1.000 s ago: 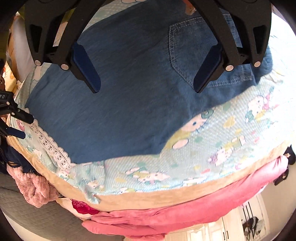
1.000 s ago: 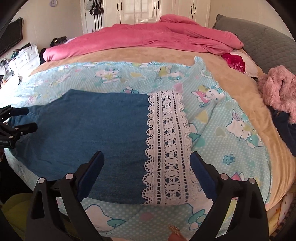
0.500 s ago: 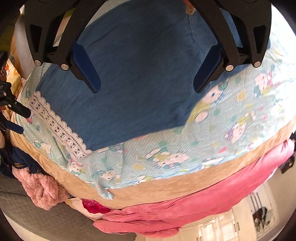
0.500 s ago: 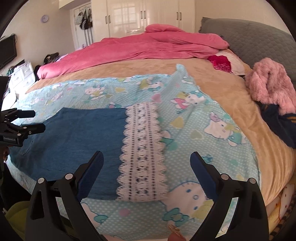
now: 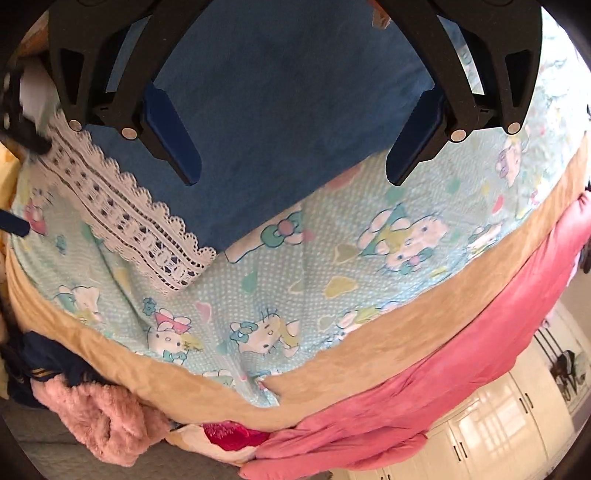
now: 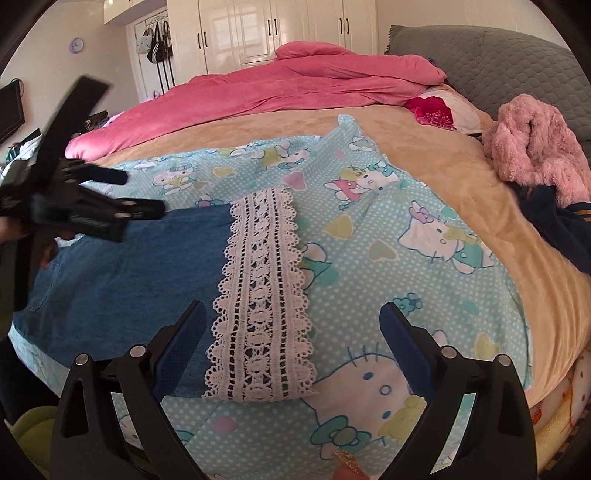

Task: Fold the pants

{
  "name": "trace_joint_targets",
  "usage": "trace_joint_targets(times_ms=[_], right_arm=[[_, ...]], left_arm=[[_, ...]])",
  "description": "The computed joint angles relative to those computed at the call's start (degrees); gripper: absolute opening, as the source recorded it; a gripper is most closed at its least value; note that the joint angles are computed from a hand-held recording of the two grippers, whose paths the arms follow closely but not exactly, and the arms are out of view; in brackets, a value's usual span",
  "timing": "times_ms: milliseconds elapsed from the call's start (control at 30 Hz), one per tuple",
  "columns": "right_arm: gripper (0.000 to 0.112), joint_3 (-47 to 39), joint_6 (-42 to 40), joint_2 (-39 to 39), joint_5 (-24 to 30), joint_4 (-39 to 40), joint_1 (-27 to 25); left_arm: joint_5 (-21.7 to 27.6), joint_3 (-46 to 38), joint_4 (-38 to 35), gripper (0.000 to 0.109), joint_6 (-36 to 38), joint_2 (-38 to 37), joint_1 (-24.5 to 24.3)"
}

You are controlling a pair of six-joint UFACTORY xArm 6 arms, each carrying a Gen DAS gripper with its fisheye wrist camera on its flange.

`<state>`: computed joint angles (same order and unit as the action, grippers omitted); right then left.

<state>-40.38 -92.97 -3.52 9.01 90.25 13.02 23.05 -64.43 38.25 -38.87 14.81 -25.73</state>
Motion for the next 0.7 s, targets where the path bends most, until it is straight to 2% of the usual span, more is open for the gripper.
trace_joint_targets(times_ms=[133,233,333,467,533,600,633,667,700], right_arm=[[0.094,-0.5,-2.2,1.2,1.7,1.8,0.3],[0.094,-0.6,-1.8,1.5,3.9,2.0,0.0],[0.094,-0.8,-1.7,2.1,5.0,2.1,0.1],[0.094,-1.1,-0.7,3.4,5.1,0.7,0.1],[0.093,-1.1,1.6,4.0,7.6,-1.2,-1.1],[0.083,-1.1,0.9,4.4,8.1,1.4,-1.6],[0.07,-1.2,0.9,4.4,9.2,2.0,-2.3],[0.064,-1.1,1.1,4.2,10.1,2.4,-2.7],[0.064,-1.1,1.7,4.0,10.9,2.2,-3.0]], left_arm=[[-0.4,-4.9,-1.0,0.095,2.2,5.3,-0.5],[1.7,-8.4,-0.4,0.095,2.7,8.4,-0.7],[1.0,-9.9,-6.5,0.093,6.2,10.7,-0.5],[0.5,-11.3,-8.4,0.082,8.0,13.4,-1.3],[-0.3,-11.5,-8.4,0.076,7.9,14.1,-1.6],[-1.3,-11.5,-10.9,0.068,9.8,14.4,-1.6],[-1.4,-11.6,-12.7,0.067,11.2,14.4,-1.6],[-1.7,-11.5,-14.9,0.061,12.9,14.3,-1.7],[-1.8,-11.5,-15.5,0.056,13.6,14.3,-1.8]])
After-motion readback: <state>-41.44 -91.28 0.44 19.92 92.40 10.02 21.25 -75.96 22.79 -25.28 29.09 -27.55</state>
